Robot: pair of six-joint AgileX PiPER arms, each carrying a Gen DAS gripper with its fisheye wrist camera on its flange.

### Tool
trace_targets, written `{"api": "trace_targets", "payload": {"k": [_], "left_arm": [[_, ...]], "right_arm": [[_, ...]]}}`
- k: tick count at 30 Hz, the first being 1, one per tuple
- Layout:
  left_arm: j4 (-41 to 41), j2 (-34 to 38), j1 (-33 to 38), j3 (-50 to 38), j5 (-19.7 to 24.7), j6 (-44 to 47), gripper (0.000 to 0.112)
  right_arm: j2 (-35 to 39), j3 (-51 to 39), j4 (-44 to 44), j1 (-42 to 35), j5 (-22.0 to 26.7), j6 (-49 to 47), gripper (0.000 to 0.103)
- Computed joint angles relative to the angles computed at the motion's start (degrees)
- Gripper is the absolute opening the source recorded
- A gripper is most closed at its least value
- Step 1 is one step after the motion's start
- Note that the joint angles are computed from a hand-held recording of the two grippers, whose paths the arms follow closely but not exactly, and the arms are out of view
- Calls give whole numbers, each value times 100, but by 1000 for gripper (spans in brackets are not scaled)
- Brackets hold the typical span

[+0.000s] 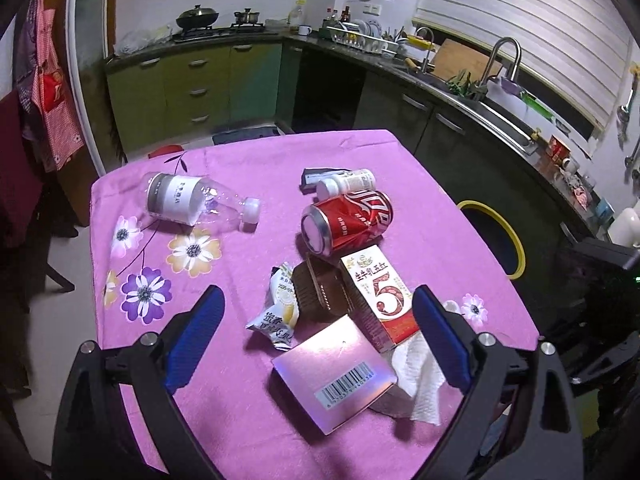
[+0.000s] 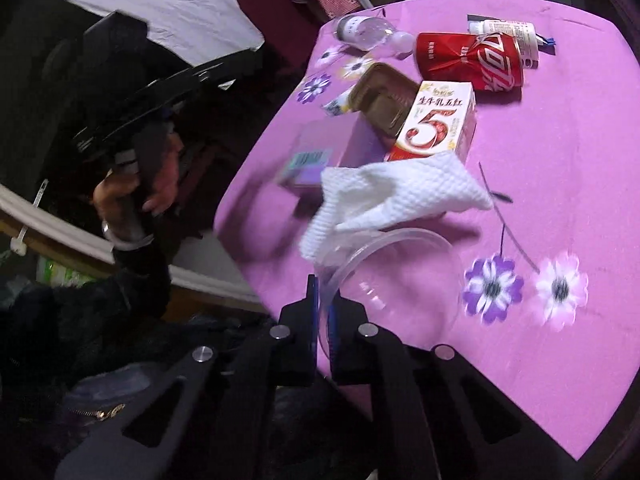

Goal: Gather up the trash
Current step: 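Grasp the clear plastic cup rim with the right tool, then carry the plastic cup over the bin and release it with the right tool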

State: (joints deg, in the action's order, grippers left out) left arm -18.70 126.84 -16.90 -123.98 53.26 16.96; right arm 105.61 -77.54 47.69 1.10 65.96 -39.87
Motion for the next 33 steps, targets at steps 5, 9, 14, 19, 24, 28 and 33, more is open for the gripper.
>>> {"api": "trace_targets", "payload": {"k": [5, 9, 14, 19, 24, 28, 33], "left_arm": [[48, -60, -93, 43, -17, 87, 90], [67, -135, -152, 155, -43, 156, 91], [154, -304, -243, 439, -225, 173, 91], [300, -358, -303, 520, -246, 71, 92], [565, -338, -340, 440, -145, -128, 93], [698, -307, -377, 419, -60, -311, 93], [839, -218, -453, 422, 78, -314, 94]], "right_arm": [[-662, 316, -106, -141, -108, 157, 5], [-1462, 407, -468, -664, -554, 483, 5], [-1746, 178, -2234, -1247, -1645, 1772, 5], [-143, -807, -4319, -1667, -1950, 3448, 5], [1301, -1776, -4977, -2004, -1815, 3961, 5], [2087, -2551, -5074, -2042, -1586, 4029, 6], [2613, -3158, -5267, -2005, -1295, 4115, 57]]}}
